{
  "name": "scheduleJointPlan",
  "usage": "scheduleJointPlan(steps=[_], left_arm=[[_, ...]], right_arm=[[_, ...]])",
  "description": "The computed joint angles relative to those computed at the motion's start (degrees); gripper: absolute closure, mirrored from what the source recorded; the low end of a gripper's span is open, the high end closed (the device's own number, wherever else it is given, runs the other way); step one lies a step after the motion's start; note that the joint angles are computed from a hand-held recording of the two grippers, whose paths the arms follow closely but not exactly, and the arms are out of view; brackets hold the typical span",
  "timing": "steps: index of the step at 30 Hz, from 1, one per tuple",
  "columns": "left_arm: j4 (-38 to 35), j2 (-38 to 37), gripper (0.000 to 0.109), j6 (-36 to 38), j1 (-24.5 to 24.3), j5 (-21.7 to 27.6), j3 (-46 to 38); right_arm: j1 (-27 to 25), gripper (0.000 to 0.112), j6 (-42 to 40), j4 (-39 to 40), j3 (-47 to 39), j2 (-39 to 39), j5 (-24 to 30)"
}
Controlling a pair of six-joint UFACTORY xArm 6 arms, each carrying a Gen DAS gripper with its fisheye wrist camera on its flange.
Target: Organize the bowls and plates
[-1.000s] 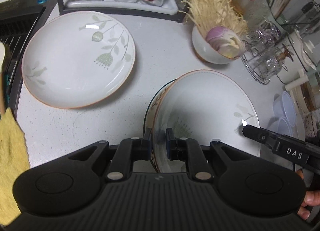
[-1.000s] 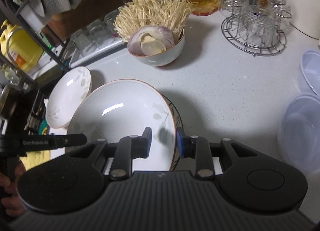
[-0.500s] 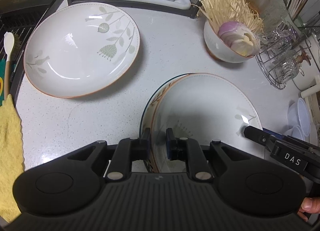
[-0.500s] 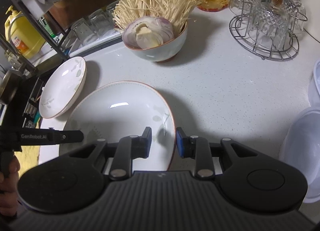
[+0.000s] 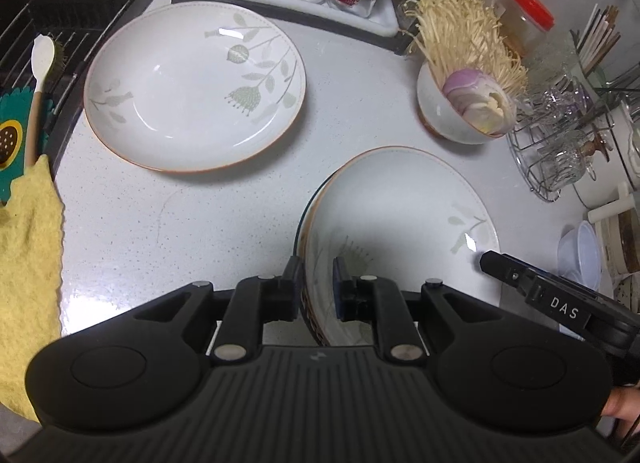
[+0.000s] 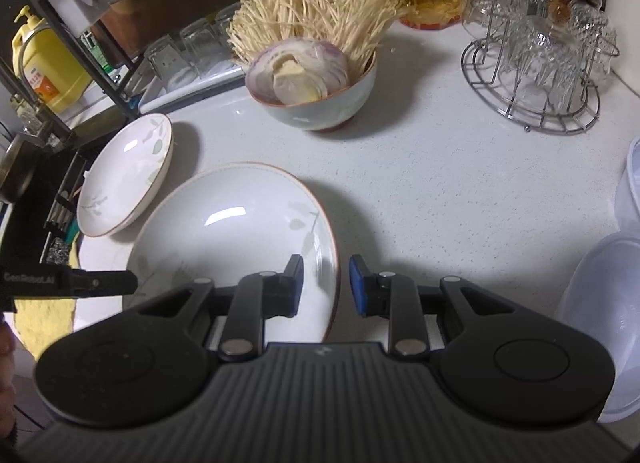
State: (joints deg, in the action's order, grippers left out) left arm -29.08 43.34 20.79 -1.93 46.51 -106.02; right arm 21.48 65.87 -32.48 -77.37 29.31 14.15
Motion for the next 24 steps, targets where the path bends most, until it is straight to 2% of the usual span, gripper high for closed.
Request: scheduleJointPlan(steps=[8,19,24], left_arm=[[-2.3,-5.8,0.091,4.8,-0.2,-3.1,4.3],[-9.2,-15.1,0.091,13.7,-1.0,-6.7,9.9],[-13.0,-20.2,0.091,18.7,-2.0,-11.6,16.1]], right_arm=[[-0.4,0.084,12.4,-11.5,2.0,-4.7,-0.5],[1.3,0.084,28.4,-29.2,4.1,-13.4,0.4],[2.3,0.084,33.2,-35.1,5.7,-16.5,1.6]])
